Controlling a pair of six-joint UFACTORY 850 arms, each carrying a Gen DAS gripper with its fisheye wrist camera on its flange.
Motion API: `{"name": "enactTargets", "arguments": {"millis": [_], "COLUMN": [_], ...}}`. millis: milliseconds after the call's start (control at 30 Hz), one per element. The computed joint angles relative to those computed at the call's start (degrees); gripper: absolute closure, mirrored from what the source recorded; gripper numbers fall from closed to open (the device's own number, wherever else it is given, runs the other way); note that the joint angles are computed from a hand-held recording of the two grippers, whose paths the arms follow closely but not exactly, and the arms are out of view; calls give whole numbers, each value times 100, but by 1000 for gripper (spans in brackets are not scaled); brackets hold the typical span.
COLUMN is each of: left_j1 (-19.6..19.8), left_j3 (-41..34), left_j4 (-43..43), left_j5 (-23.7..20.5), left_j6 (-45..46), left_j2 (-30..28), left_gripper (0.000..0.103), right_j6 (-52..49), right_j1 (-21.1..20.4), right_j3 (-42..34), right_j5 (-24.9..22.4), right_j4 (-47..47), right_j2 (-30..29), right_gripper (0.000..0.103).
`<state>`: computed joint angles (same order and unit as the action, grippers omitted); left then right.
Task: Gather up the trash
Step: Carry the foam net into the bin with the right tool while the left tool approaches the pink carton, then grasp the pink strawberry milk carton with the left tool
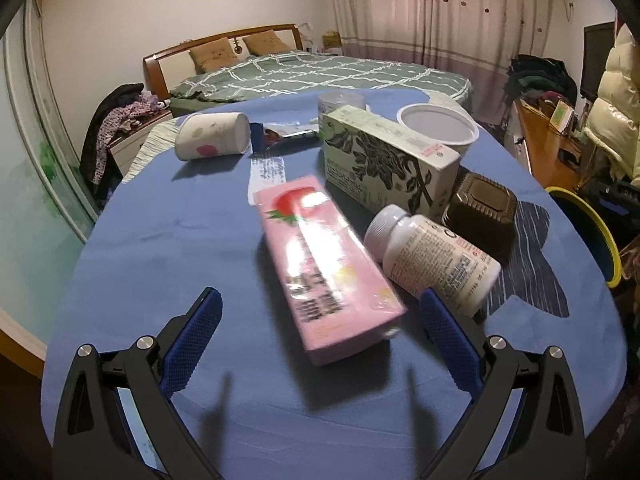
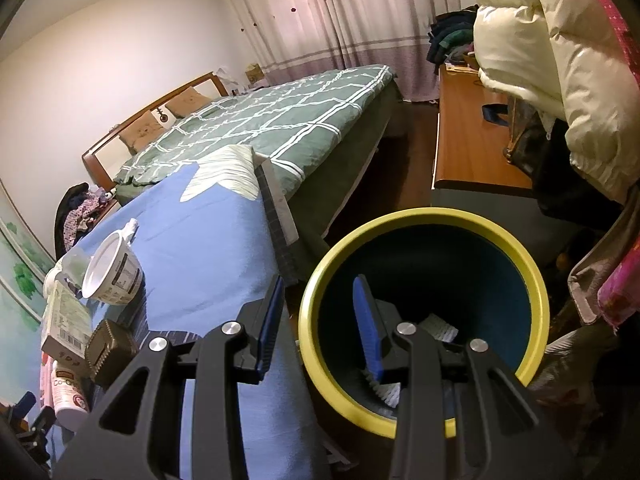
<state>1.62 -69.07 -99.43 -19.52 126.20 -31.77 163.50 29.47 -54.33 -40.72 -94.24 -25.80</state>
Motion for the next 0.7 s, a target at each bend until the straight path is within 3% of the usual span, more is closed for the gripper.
{"name": "enactTargets", "arguments": {"millis": [133,267,467,633,700], "left_j1": [-13,74,259,392,381], "left_j3": [-86,-267,-601,-901,-948], "left_j4": [99,605,1003,1940,1976], "left_j5": [119,52,257,-160,-243], "left_j6": [-108,-663,-1144,-1997,-1942], "left_j2": [-89,-187,-371,-559,-603], "left_gripper": [7,18,19,18,18], "right_j6": [62,142,201,175,103], "right_j1": [-8,-24,-48,-58,-58], "right_j3": [1,13,1,-91,-137], "right_j5": [24,58,124,191,224], "right_j4": [-87,-188,-293,-360,-356], "right_j2": [-7,-14,-40,-101,-121], "right_gripper": [68,68,68,69,68]}}
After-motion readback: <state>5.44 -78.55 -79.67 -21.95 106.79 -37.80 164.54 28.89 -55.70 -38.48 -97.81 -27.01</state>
